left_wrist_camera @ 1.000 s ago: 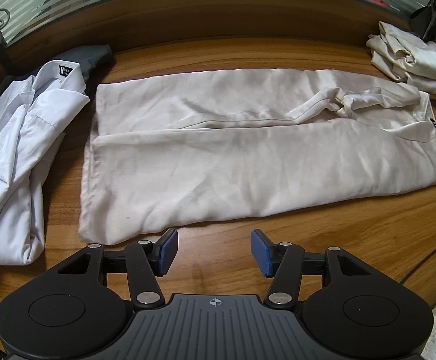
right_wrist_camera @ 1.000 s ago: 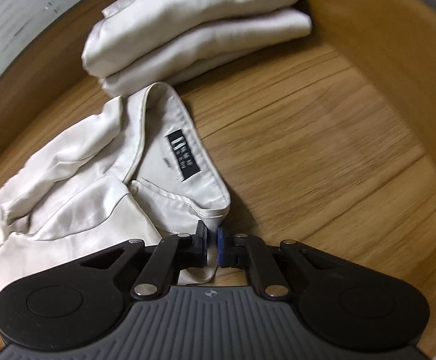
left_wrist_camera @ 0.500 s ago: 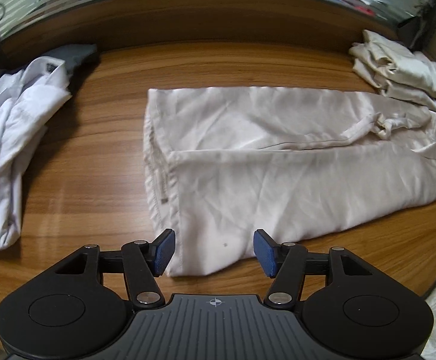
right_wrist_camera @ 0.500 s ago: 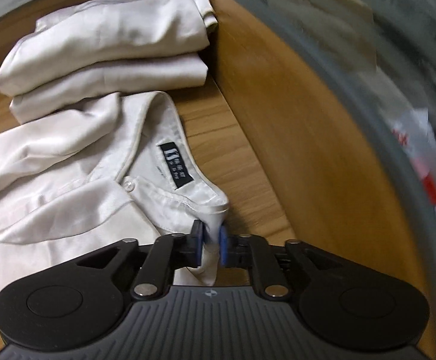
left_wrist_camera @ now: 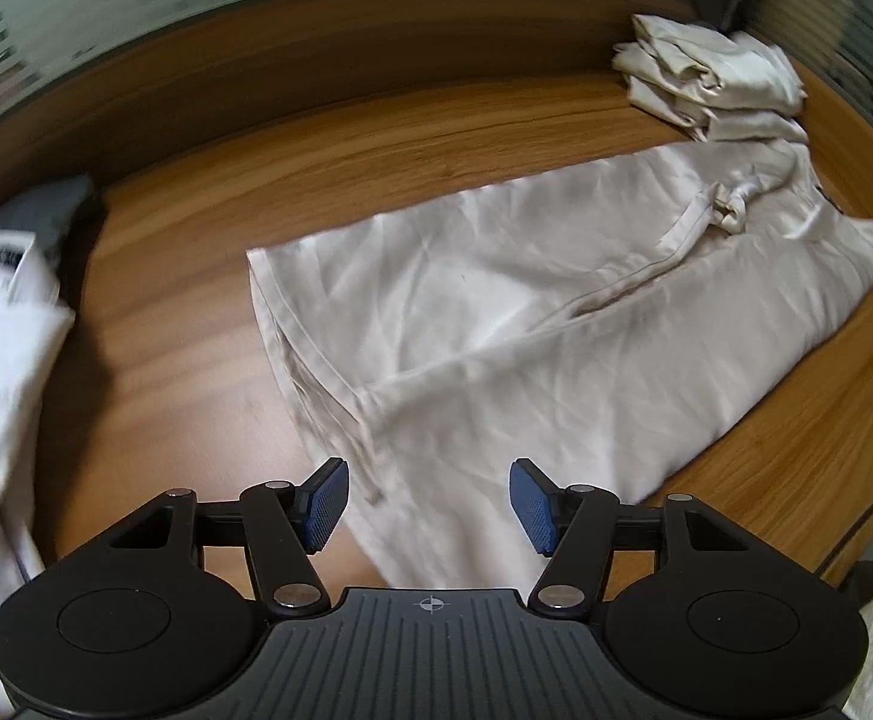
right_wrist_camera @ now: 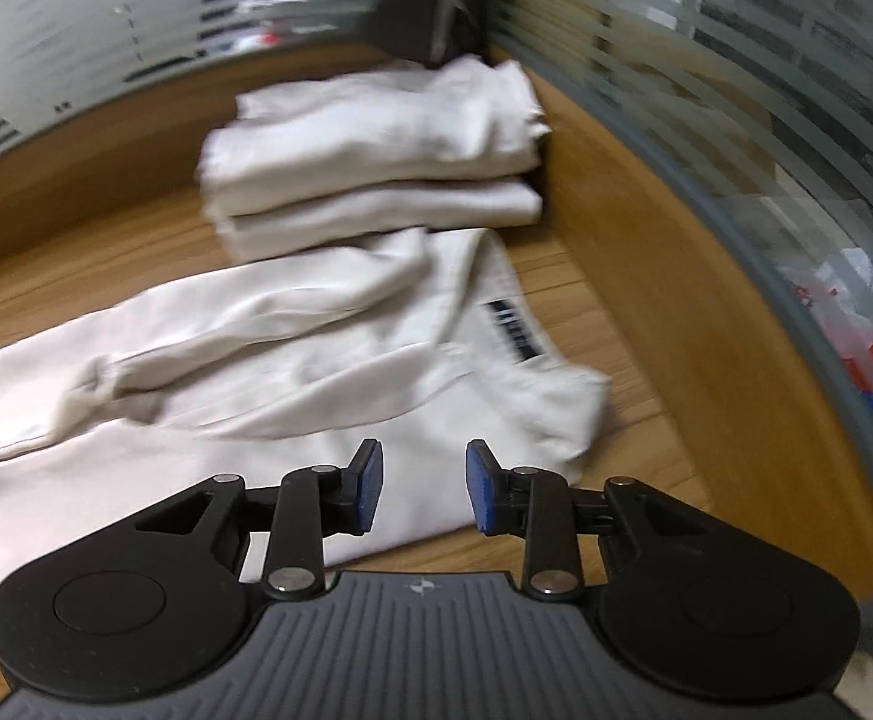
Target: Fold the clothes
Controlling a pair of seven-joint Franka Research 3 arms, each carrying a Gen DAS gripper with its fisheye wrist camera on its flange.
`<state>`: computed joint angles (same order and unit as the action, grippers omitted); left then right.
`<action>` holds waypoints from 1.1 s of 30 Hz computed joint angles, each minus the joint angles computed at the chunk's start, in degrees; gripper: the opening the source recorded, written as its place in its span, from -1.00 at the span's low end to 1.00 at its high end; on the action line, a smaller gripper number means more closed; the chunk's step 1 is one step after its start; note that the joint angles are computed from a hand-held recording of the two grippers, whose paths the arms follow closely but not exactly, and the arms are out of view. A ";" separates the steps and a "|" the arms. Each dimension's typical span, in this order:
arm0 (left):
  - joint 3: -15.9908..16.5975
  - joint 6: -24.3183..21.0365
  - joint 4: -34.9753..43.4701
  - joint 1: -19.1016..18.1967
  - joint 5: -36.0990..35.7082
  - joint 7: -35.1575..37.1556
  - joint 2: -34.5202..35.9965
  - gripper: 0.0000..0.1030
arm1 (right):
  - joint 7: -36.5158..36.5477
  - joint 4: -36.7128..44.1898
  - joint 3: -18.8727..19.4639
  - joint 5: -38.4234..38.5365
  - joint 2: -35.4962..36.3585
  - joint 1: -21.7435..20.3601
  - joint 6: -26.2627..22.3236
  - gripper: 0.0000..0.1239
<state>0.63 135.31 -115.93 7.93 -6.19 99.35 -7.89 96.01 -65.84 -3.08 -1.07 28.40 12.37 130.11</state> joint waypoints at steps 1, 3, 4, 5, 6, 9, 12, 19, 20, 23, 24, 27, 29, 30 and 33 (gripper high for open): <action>0.88 -0.46 1.04 0.02 -1.59 3.61 0.83 0.22 | 1.42 -3.28 -0.08 -0.59 -2.24 1.07 1.48 -0.44; 2.10 -1.61 3.41 0.60 -4.83 11.00 2.63 0.22 | 4.94 -10.17 0.04 -2.06 -7.24 3.21 4.47 -0.44; 2.47 -2.21 4.71 1.12 -6.38 14.55 3.61 0.22 | 6.08 -13.01 0.42 -2.62 -9.35 3.96 5.60 -0.44; 2.70 -2.76 5.98 1.75 -7.83 18.01 4.62 0.22 | 8.32 -15.65 0.57 -3.87 -11.29 5.03 6.55 -0.44; 2.81 -3.35 7.26 2.47 -9.12 21.44 5.67 0.23 | 10.66 -18.04 0.82 -5.22 -13.09 6.02 7.36 -0.44; 2.65 -4.72 10.86 5.03 -12.66 31.42 8.66 0.23 | 18.23 -24.72 2.21 -9.82 -18.17 8.68 9.35 -0.41; 2.06 -6.70 14.66 7.75 -15.10 39.37 11.72 0.24 | 25.37 -28.98 4.42 -14.78 -21.30 10.83 10.09 -0.33; -0.57 -10.98 22.47 12.58 -17.39 54.19 18.01 0.24 | 41.89 -32.42 9.44 -24.04 -22.57 16.33 10.82 -0.33; -0.92 -11.76 23.72 13.03 -17.41 55.05 18.94 0.24 | 44.35 -32.36 9.97 -25.71 -22.32 17.42 10.80 -0.33; -2.01 -15.37 28.63 14.45 -17.77 56.26 22.51 0.25 | 49.98 -30.47 11.18 -28.49 -20.34 20.65 9.84 -0.27; -2.45 -16.33 30.04 14.98 -18.14 56.75 23.63 0.25 | 51.46 -29.84 11.35 -29.29 -19.52 21.75 9.91 -0.27; -3.88 -17.66 33.39 16.28 -19.09 58.74 26.60 0.25 | 53.46 -26.16 11.31 -30.30 -15.87 24.94 8.74 -0.27; -4.68 -18.18 35.53 16.88 -19.51 59.02 28.56 0.25 | 54.33 -23.20 10.83 -30.74 -13.06 27.26 7.74 -0.24; -5.02 -18.12 36.56 17.08 -19.63 58.70 29.52 0.25 | 54.24 -21.69 10.58 -30.44 -11.62 28.27 7.16 -0.21; -6.08 -19.33 40.32 17.73 -20.06 56.61 32.58 0.26 | 52.92 -17.83 9.80 -28.56 -7.60 30.71 7.04 -0.19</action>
<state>-5.46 115.98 -75.61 25.66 -26.25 155.95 24.69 148.93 -83.67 6.72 -29.63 20.80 43.07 137.15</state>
